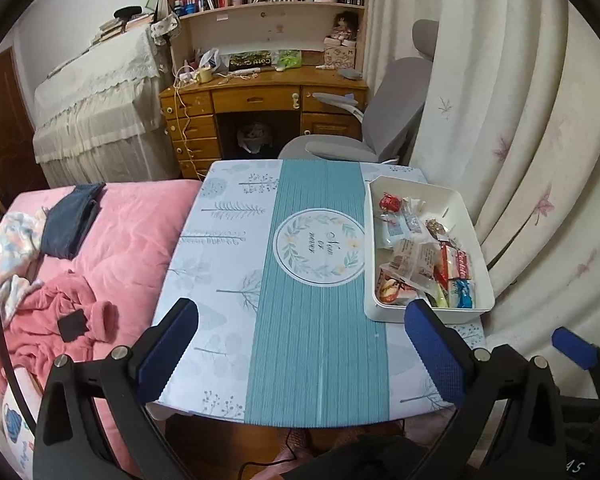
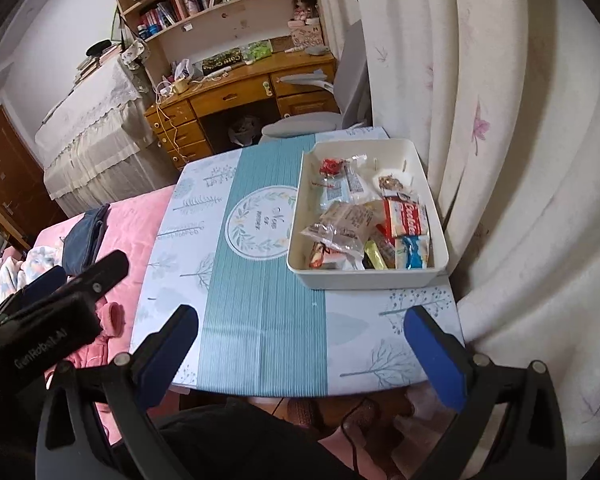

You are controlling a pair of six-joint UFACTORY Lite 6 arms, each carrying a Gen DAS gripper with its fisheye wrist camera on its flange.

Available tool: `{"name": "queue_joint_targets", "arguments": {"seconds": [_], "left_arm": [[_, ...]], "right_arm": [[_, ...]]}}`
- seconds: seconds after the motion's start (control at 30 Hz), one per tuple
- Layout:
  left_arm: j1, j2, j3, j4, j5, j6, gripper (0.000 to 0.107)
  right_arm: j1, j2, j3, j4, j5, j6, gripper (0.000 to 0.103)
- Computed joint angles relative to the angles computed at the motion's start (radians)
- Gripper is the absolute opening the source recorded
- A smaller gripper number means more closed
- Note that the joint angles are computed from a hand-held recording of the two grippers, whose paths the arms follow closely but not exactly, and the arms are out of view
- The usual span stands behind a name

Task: Organize snacks

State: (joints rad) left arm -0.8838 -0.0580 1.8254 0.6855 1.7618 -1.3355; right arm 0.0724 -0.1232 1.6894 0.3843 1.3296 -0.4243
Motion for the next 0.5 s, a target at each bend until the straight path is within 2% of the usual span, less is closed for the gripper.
{"name": "queue_joint_targets", "arguments": {"seconds": [0.5], "left_arm": [[0.045,-0.002,0.001,-0.01,-0.025,0.036,0.103]], "right_arm": [[0.029,0.09,0.087,-0.018,-0.013,0.015,0.103]]}}
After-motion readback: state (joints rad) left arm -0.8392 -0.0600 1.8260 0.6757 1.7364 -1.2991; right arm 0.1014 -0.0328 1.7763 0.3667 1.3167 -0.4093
